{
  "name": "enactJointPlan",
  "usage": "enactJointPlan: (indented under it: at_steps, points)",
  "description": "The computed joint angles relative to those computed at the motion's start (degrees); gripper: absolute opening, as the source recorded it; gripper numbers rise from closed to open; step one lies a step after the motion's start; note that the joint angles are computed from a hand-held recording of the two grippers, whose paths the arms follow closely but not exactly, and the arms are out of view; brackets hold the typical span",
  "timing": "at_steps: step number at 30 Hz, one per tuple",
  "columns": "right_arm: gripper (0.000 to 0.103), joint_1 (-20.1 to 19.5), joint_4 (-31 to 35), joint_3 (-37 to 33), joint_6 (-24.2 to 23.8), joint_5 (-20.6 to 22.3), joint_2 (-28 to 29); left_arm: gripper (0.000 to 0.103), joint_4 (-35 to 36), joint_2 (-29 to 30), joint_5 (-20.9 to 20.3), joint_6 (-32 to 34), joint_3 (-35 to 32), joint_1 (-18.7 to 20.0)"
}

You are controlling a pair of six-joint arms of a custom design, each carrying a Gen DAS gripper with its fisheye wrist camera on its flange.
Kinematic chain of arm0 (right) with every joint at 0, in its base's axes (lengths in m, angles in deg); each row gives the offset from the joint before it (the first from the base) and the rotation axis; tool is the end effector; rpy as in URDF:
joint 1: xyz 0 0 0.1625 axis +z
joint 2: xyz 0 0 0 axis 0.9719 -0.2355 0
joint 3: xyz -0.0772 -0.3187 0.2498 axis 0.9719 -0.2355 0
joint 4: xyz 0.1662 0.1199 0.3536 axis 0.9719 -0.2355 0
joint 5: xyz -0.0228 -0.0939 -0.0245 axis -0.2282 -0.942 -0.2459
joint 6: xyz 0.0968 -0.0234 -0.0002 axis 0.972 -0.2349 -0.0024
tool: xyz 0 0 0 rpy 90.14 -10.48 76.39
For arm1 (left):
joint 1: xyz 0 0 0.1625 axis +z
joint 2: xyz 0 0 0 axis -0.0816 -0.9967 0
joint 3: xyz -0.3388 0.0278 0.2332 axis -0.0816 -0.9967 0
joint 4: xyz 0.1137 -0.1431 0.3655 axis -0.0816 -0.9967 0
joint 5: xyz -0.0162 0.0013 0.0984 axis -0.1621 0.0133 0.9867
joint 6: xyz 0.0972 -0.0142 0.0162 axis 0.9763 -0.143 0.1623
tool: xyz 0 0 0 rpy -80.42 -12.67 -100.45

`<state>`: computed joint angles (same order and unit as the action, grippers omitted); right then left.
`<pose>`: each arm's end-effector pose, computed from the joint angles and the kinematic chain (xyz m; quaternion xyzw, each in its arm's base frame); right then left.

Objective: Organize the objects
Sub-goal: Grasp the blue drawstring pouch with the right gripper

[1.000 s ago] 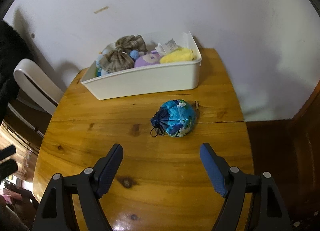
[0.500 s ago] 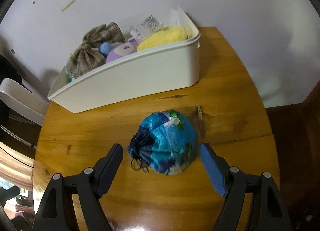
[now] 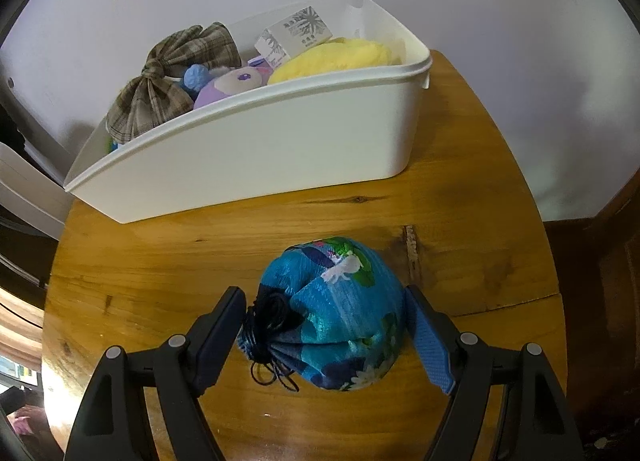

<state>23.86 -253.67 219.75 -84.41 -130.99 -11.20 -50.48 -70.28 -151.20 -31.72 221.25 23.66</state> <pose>0.1316 -0.3471 0.0730 -0.0271 -0.9069 0.2836 0.3105 -0.1746 -0.2459 0.1836 0.2518 0.9285 -0.0935 0.2564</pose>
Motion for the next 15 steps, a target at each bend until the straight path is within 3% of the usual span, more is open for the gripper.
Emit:
enactJointPlan:
  at_steps: [10,15]
  points:
    - [0.080,2.8,3.2,-3.4,-1.3,-7.4,3.3,0.099,0.3,0.1,-0.1,-0.6,0.1,-0.8]
    - [0.077,3.3,4.6,-4.1,-1.4,-8.8,4.0,0.099,0.4,0.7,-0.8,-0.6,0.2,-0.9]
